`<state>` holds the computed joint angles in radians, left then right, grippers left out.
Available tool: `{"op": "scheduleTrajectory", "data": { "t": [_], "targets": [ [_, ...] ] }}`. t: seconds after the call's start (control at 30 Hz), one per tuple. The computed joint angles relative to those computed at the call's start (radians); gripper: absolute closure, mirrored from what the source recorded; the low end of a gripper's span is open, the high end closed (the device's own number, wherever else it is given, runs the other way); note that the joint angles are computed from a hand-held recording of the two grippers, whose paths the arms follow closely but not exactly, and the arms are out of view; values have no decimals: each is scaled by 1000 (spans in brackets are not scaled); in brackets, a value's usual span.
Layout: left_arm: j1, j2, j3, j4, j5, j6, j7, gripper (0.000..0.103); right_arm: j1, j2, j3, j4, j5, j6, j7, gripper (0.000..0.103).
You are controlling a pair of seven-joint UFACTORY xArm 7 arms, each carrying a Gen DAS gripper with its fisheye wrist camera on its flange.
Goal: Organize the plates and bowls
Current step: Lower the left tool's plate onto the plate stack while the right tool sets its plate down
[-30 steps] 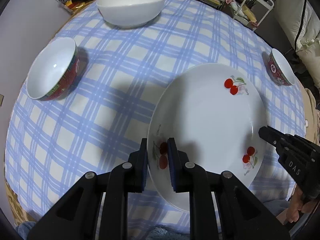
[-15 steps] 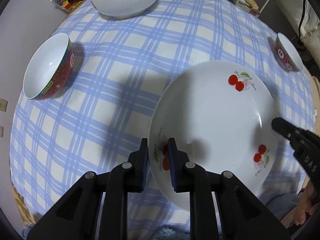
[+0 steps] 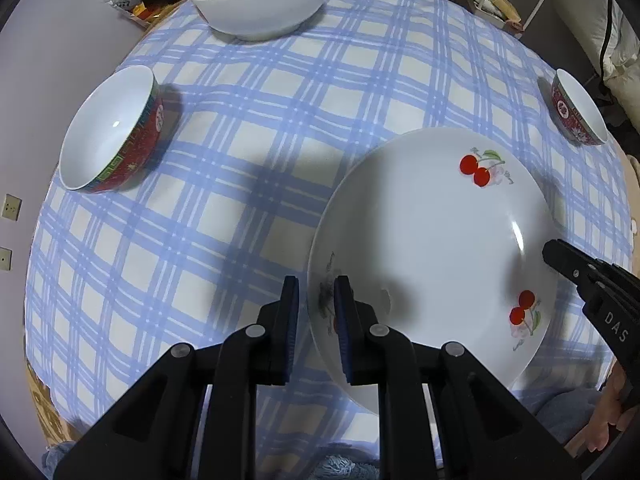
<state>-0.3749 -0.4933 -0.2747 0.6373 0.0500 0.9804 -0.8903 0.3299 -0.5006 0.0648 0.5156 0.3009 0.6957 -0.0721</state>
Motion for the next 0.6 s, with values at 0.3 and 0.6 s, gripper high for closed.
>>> {"op": "scheduleTrajectory", "data": {
  "t": [0.3,0.6],
  "targets": [
    [4,-38,-23,2,42,40,-33,84,-1,-34,4,-17,-5,-29,19,95],
    [20,-72,-14,32,69,77,-8,84,26,-79,-41,0,53,-62,-16,95]
  ]
}}
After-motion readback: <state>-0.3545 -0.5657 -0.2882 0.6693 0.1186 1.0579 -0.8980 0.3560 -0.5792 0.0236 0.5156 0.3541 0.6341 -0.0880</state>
